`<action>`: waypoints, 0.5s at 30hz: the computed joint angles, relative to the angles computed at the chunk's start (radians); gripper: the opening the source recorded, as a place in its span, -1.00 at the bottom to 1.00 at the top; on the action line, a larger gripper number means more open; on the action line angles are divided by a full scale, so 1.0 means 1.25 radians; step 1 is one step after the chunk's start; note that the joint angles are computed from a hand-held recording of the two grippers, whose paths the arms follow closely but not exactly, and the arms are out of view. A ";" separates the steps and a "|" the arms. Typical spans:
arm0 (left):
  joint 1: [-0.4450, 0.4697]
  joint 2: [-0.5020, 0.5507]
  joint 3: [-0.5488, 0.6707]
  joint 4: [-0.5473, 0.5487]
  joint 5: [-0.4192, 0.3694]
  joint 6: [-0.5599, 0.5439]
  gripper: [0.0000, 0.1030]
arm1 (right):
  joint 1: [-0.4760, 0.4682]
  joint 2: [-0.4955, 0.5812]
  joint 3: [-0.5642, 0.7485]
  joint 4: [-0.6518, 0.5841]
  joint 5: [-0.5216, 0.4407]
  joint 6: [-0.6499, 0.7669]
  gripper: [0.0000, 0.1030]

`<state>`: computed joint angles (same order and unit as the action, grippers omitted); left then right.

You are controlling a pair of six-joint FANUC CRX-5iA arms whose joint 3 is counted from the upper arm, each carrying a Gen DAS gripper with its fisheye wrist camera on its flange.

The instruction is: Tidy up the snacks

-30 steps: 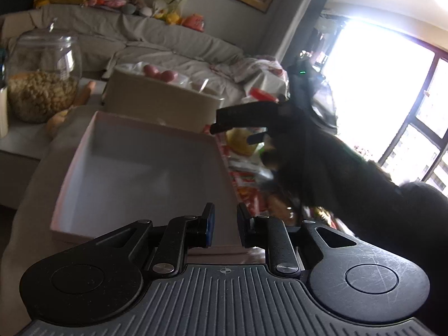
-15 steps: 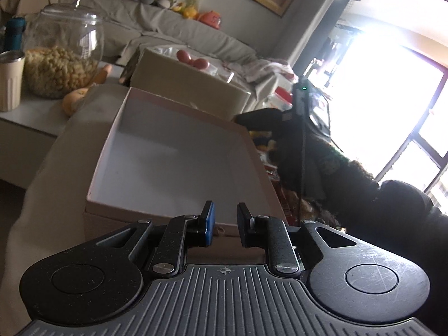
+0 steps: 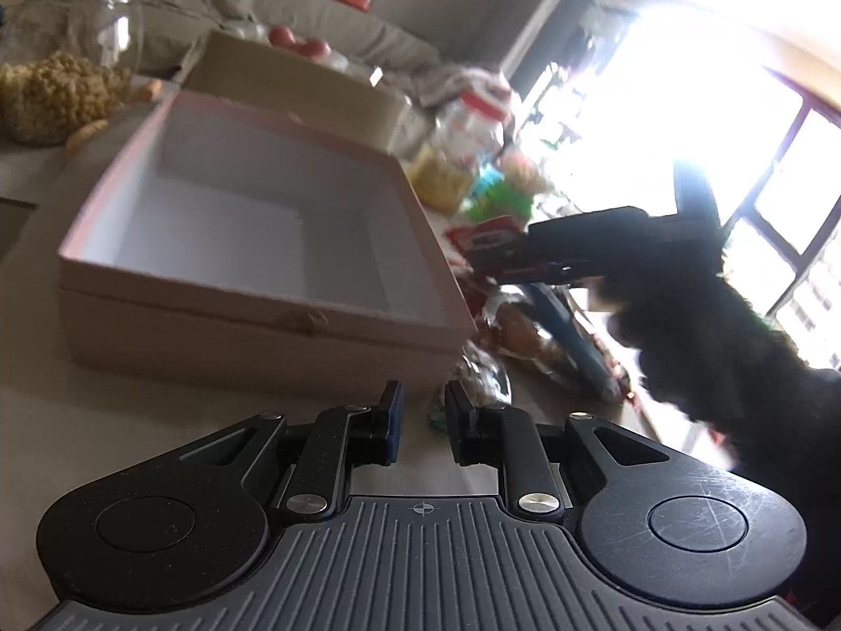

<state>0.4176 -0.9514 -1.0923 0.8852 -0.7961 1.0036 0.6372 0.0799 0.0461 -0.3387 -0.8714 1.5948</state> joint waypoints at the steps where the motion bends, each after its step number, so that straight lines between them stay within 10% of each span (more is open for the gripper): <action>1: -0.019 0.014 0.005 -0.005 0.008 -0.001 -0.60 | -0.005 -0.028 -0.021 -0.026 -0.006 0.042 -0.34; 8: -0.106 0.094 0.016 -0.006 0.083 0.025 -0.60 | 0.035 -0.167 -0.191 -0.024 0.078 0.143 -0.31; 15: -0.052 0.011 0.025 -0.100 0.003 0.113 -0.60 | -0.023 -0.138 -0.179 -0.241 0.086 0.301 -0.02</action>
